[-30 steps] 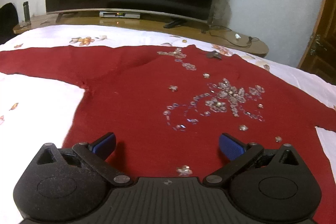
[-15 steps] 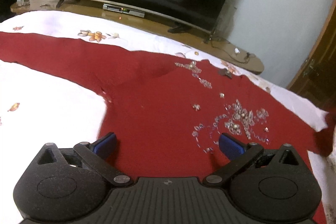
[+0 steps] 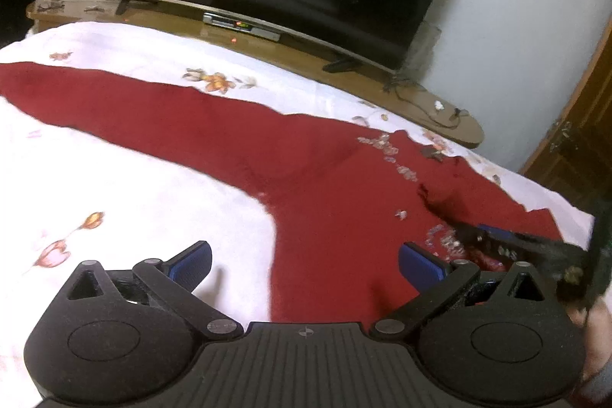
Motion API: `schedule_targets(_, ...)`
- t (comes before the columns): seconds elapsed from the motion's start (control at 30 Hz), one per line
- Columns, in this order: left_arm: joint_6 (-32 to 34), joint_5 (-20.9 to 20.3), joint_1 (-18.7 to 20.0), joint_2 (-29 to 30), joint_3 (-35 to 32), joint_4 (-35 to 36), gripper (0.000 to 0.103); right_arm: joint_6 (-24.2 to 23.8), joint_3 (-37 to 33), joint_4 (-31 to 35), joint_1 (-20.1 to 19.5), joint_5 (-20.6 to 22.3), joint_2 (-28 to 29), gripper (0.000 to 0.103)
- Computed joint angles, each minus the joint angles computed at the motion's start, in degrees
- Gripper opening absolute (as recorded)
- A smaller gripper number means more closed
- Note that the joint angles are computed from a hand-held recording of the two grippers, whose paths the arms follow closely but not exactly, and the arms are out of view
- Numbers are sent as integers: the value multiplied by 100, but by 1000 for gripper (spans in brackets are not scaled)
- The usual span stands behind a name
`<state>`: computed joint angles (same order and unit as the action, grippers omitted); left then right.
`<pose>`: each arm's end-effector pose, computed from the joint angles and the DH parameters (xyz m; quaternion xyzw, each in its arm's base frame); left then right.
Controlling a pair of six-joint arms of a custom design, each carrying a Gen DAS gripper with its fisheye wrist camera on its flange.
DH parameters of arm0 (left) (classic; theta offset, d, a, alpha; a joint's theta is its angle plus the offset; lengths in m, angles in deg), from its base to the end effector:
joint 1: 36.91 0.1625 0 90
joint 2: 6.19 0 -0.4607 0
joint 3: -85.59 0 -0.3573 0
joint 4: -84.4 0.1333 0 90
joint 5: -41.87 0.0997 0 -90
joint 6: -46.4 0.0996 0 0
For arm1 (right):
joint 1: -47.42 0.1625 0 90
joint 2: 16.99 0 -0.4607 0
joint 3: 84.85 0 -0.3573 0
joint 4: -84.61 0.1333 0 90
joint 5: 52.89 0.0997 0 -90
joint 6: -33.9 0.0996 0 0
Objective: Fold small clothes
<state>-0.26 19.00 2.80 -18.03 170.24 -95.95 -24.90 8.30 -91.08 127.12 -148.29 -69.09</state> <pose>-0.3664 -0.5969 -0.0912 -0.0582 0.8258 -0.4933 0.2671 -0.0020 -0.7041 0.2909 0.3632 -0.8499 0.2877 0.2510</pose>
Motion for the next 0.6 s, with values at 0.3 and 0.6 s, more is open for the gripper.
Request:
schedule_targets(0.3, 1476, -2289, 675, 1084, -2516, -584, 56, 885, 460, -444, -504, 735, -888, 63)
schedule_targets(0.6, 1096, -2734, 1075, 2231, -5247, 1256, 33, 1188, 313, -295, -1006, 630, -1166, 61)
